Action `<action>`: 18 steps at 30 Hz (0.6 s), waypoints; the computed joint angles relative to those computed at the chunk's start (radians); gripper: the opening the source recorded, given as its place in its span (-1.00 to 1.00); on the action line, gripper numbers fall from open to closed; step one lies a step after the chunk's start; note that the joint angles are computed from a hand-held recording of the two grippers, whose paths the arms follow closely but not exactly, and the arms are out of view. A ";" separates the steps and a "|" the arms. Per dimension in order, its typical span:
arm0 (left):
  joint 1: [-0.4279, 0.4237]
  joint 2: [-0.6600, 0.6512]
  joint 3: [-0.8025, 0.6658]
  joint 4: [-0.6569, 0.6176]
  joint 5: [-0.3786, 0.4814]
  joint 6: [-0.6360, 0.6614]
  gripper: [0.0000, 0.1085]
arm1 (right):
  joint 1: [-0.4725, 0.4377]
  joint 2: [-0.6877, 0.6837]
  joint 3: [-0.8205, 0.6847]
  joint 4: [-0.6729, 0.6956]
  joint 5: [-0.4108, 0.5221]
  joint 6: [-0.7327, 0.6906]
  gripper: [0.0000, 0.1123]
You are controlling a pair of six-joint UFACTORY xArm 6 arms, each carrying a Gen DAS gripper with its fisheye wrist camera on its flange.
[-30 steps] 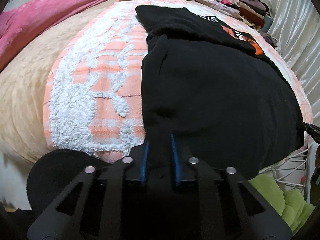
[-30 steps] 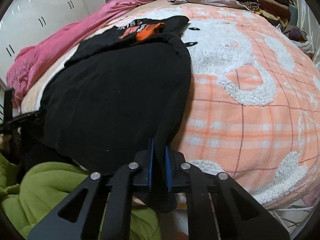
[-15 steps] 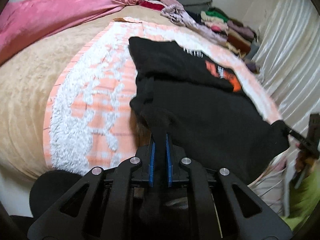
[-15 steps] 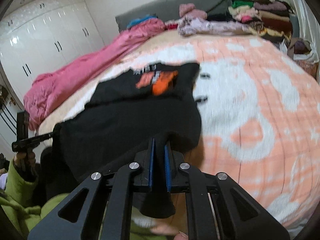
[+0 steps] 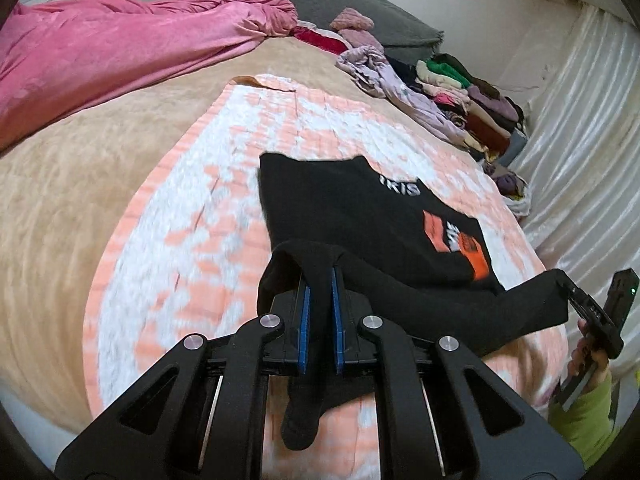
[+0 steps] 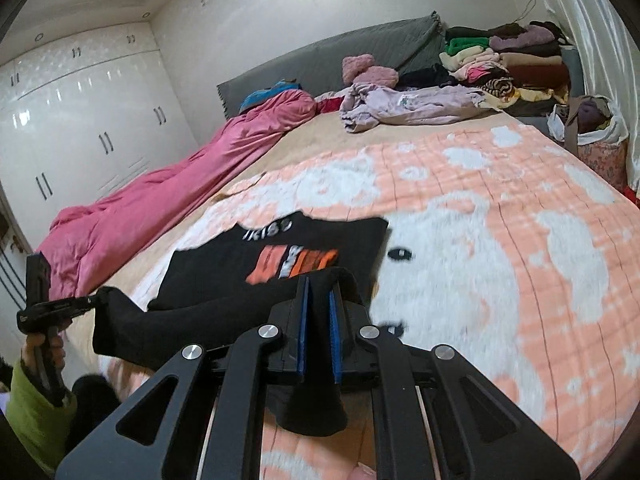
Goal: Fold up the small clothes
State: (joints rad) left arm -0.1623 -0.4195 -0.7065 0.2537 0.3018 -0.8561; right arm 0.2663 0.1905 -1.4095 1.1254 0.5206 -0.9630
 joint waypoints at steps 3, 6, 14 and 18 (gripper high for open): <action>0.025 0.055 -0.038 -0.063 -0.012 0.047 -0.94 | 0.008 0.066 -0.082 -0.035 -0.022 0.049 -0.85; 0.046 0.124 -0.089 -0.143 -0.021 0.112 -0.94 | 0.014 0.139 -0.168 -0.106 -0.034 0.120 -0.85; 0.080 0.260 -0.178 -0.298 -0.024 0.235 -0.92 | 0.019 0.360 -0.416 -0.370 0.005 0.390 -0.85; 0.086 0.283 -0.178 -0.372 -0.045 0.289 -0.88 | 0.019 0.424 -0.486 -0.442 0.027 0.477 -0.85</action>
